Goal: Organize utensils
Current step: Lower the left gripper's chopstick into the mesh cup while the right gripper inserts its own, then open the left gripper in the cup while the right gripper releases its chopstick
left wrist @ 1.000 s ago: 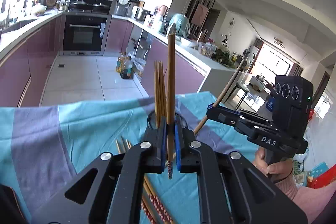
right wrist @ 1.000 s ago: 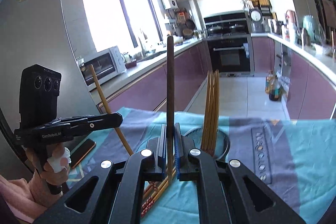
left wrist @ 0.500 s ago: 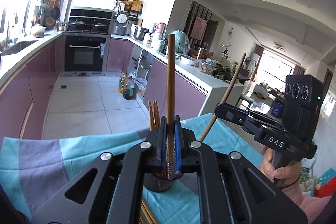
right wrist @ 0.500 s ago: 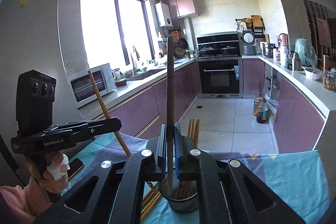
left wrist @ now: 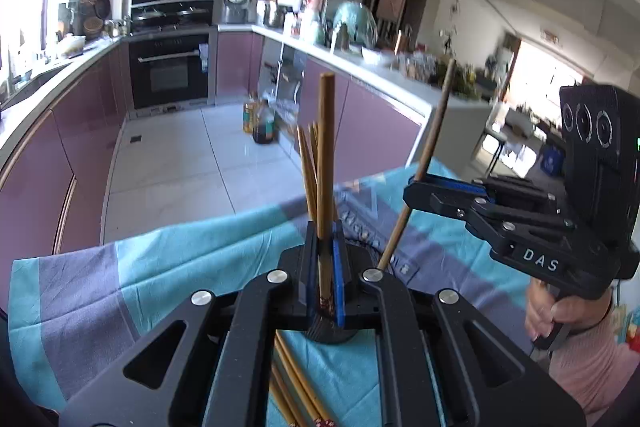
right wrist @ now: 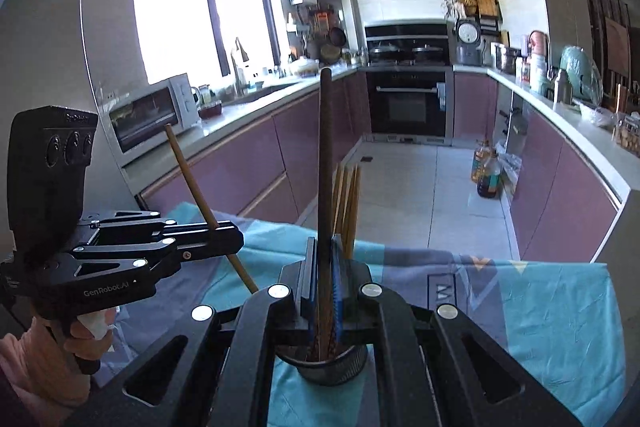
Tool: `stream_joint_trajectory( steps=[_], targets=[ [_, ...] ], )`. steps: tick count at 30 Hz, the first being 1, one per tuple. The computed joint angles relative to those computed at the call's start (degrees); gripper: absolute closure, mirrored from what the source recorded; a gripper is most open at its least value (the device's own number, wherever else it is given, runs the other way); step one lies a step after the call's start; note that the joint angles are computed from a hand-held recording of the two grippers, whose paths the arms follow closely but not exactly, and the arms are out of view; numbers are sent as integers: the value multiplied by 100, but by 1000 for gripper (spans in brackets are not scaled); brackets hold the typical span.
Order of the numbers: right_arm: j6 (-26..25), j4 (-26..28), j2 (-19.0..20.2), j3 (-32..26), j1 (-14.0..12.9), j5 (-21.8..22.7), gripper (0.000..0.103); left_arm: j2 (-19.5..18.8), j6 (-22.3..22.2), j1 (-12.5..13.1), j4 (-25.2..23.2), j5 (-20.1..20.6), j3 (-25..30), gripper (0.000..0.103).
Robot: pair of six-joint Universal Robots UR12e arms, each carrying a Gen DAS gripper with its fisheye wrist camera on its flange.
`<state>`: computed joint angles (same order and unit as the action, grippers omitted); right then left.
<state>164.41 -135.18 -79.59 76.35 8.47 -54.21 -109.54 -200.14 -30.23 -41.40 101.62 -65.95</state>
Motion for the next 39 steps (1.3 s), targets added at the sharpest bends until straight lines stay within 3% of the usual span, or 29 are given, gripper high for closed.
stream_joint_trajectory(
  steps=[6,20,25,29,39],
  targets=[
    [-159,534,87,-139,36,-101,97,-78,87,81,-396,-368,87,96],
    [55,619,260,-233,102,-209,95,-316,-113,245,-644,-479,325,94],
    [109,495,223,-135,89,-107,94,-249,-134,211,-457,-208,179,85],
    [121,392,174,-49,66,-10,89,-95,-232,162,-128,80,-100,84],
    [-178,51,-266,512,-49,699,67,433,-226,-111,711,994,-1012,70]
  ],
)
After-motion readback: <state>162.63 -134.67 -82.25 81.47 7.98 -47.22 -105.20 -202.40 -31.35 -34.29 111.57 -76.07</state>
